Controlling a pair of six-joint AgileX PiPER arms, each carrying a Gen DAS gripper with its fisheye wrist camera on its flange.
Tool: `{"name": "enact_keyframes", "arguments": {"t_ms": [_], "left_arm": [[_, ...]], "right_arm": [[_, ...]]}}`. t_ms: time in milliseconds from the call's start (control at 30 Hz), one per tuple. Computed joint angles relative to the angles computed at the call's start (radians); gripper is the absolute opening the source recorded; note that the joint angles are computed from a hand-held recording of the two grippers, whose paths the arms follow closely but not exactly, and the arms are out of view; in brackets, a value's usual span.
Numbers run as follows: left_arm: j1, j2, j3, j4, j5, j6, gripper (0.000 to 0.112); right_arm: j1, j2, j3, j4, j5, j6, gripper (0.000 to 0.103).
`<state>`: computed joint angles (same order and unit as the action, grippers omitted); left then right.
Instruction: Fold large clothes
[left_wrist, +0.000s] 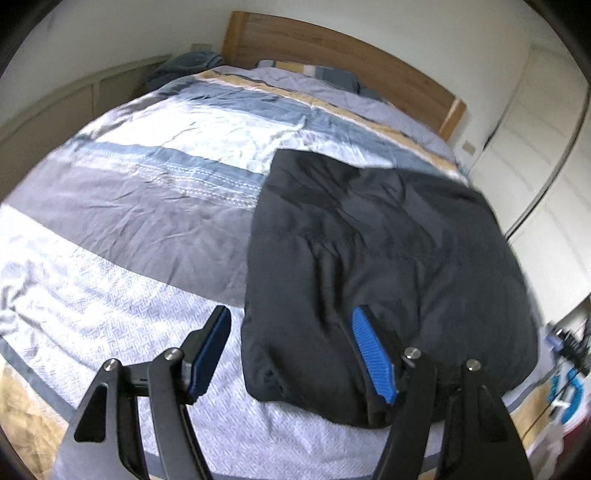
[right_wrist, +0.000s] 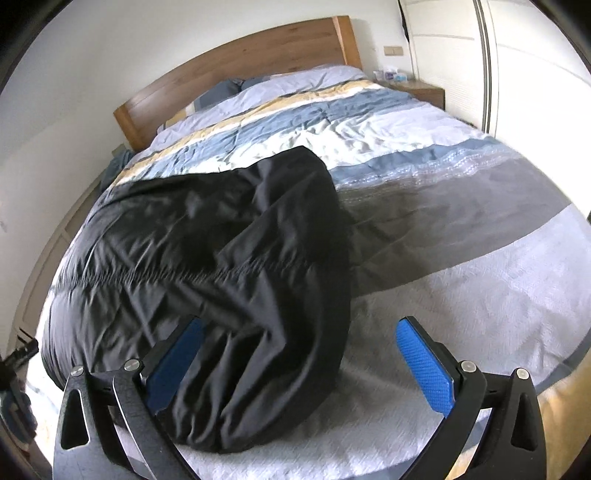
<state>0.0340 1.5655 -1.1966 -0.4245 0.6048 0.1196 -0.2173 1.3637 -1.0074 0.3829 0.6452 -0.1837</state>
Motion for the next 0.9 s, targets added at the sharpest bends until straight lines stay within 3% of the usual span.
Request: {"name": "enact_keyframes", "arguments": {"t_ms": [100, 167, 533, 633, 833, 900], "left_arm": [[0.118, 0.080, -0.066, -0.300, 0.130, 0.225, 0.067], [0.169, 0.132, -0.078, -0.449, 0.169, 0.359, 0.067], [0.190, 0.446, -0.340, -0.460, 0.315, 0.355, 0.068], [0.179, 0.542, -0.412, -0.486, 0.360, 0.368, 0.080], [0.222, 0.749, -0.534, -0.750, 0.538, 0.417, 0.088], [0.219, 0.803, -0.585, -0.817, 0.596, 0.417, 0.088]], "right_arm": [[-0.066, 0.090, -0.055, 0.176, 0.059, -0.125, 0.103], [-0.096, 0.159, -0.090, 0.273, 0.102, -0.183, 0.103], [-0.128, 0.404, -0.138, 0.447, 0.167, -0.296, 0.102], [-0.154, 0.471, -0.148, 0.524, 0.211, -0.360, 0.102], [-0.180, 0.575, -0.190, 0.629, 0.284, -0.459, 0.103], [-0.178, 0.629, -0.241, 0.671, 0.348, -0.481, 0.103]]}}
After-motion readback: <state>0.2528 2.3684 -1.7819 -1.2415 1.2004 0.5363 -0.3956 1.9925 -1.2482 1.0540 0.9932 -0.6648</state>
